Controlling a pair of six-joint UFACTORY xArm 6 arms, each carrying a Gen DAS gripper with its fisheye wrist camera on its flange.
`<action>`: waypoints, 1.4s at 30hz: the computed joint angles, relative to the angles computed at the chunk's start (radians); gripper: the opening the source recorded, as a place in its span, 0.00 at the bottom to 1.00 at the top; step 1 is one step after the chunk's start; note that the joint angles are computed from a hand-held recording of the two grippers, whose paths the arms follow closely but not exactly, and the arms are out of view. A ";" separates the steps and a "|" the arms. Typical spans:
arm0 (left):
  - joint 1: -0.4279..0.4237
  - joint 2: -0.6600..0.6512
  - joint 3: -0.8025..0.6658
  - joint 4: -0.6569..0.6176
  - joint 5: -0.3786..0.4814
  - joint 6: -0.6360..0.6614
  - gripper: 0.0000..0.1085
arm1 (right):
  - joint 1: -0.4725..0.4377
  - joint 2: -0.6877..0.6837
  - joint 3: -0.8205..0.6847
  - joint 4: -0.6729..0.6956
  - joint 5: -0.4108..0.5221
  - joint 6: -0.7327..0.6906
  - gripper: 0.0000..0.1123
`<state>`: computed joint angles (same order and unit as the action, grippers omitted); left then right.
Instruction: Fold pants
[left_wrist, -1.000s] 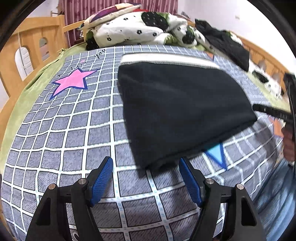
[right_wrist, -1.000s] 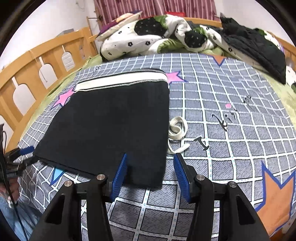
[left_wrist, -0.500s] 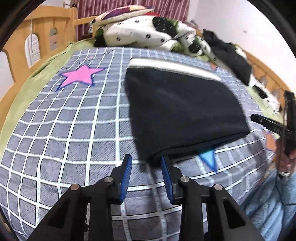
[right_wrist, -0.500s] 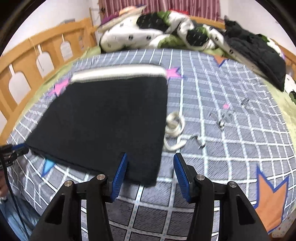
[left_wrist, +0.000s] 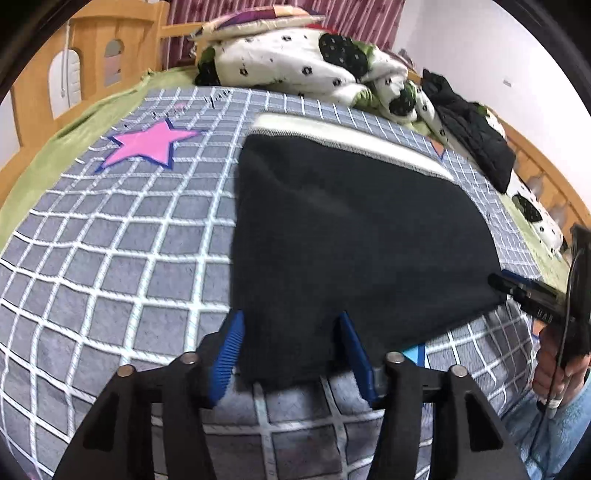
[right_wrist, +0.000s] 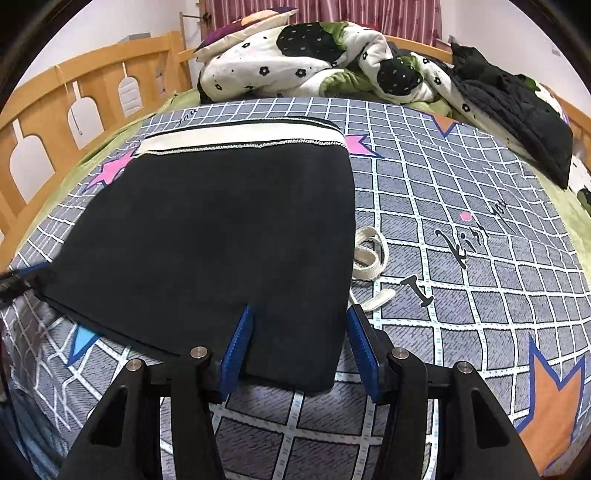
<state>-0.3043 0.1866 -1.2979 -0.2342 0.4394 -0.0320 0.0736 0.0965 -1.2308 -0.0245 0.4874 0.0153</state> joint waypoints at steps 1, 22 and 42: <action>-0.004 -0.002 -0.002 0.031 0.010 -0.024 0.50 | -0.002 -0.002 -0.003 0.023 0.010 -0.007 0.46; -0.080 -0.245 0.004 0.437 0.143 -0.420 0.70 | 0.099 -0.250 0.037 -0.265 0.115 0.359 0.77; -0.121 -0.346 0.087 0.560 0.183 -0.529 0.71 | 0.177 -0.428 0.137 -0.376 0.182 0.447 0.83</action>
